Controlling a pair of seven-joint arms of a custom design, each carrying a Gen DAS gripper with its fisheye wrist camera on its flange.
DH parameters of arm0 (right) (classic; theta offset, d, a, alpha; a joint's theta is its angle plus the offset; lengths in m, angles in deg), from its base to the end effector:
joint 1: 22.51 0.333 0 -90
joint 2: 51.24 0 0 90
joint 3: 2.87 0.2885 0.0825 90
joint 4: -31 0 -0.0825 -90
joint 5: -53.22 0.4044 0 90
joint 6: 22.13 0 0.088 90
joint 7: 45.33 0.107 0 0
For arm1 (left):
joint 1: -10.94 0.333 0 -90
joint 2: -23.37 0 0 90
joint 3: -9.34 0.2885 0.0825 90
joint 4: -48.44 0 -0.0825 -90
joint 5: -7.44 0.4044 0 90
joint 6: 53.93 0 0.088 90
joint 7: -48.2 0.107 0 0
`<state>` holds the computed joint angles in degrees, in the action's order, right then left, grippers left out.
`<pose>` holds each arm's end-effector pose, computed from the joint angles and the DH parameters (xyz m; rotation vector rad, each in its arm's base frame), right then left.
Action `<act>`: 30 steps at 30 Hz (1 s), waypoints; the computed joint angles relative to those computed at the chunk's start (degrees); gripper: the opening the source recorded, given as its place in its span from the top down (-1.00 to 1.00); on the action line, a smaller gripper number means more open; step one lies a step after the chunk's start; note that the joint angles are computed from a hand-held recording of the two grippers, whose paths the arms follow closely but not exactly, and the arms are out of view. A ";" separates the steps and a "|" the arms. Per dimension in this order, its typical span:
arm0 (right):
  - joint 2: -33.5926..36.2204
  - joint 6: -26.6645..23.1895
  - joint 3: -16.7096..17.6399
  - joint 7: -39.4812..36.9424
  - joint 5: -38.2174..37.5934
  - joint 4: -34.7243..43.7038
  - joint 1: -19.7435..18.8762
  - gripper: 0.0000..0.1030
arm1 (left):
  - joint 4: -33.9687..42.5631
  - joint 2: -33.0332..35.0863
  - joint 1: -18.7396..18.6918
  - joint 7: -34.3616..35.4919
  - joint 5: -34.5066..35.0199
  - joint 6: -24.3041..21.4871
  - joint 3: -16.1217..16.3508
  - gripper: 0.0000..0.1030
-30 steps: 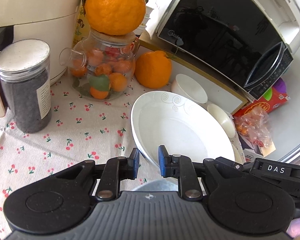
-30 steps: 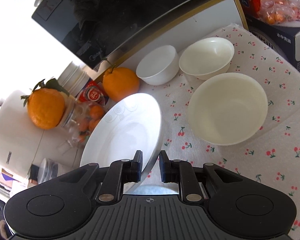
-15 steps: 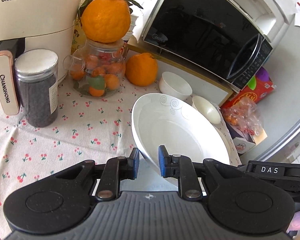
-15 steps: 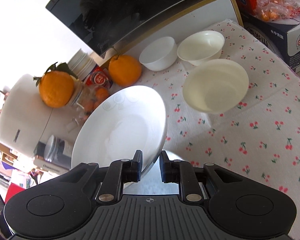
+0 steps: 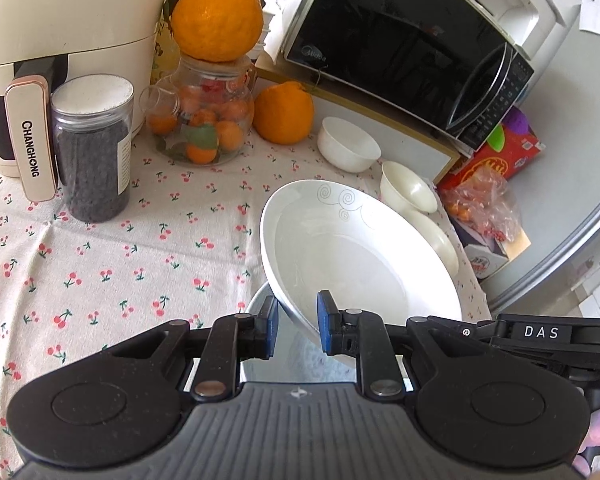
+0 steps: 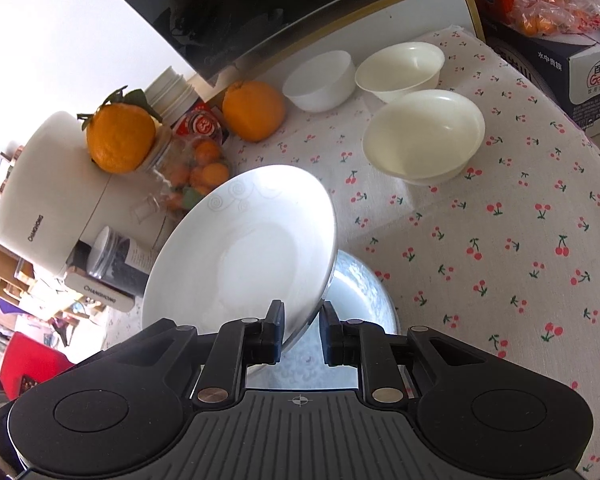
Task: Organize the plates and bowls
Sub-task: 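Lower the held white oval plate onto the plate stack with both grippers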
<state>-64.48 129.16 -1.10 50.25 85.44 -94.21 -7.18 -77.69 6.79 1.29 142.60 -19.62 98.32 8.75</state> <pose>0.5338 0.1508 0.5273 -1.4922 1.8232 -0.0247 0.5352 -0.0841 0.5536 -1.9859 1.8352 -1.1200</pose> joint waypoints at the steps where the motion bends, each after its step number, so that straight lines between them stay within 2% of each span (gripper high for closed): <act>1: -0.18 -0.32 0.11 0.25 -0.40 -0.16 -0.07 0.64 | -0.15 -0.18 0.03 0.10 0.14 -0.25 -0.01 0.65; 22: -2.14 -6.75 1.03 4.38 -7.66 -1.84 -0.99 0.63 | -1.46 -1.42 0.59 0.32 3.76 -6.12 -0.57 0.65; 30: -2.26 -7.13 1.81 5.22 -10.80 -1.74 -1.11 0.63 | -1.09 -1.14 1.31 -1.22 7.28 -7.33 -1.56 0.65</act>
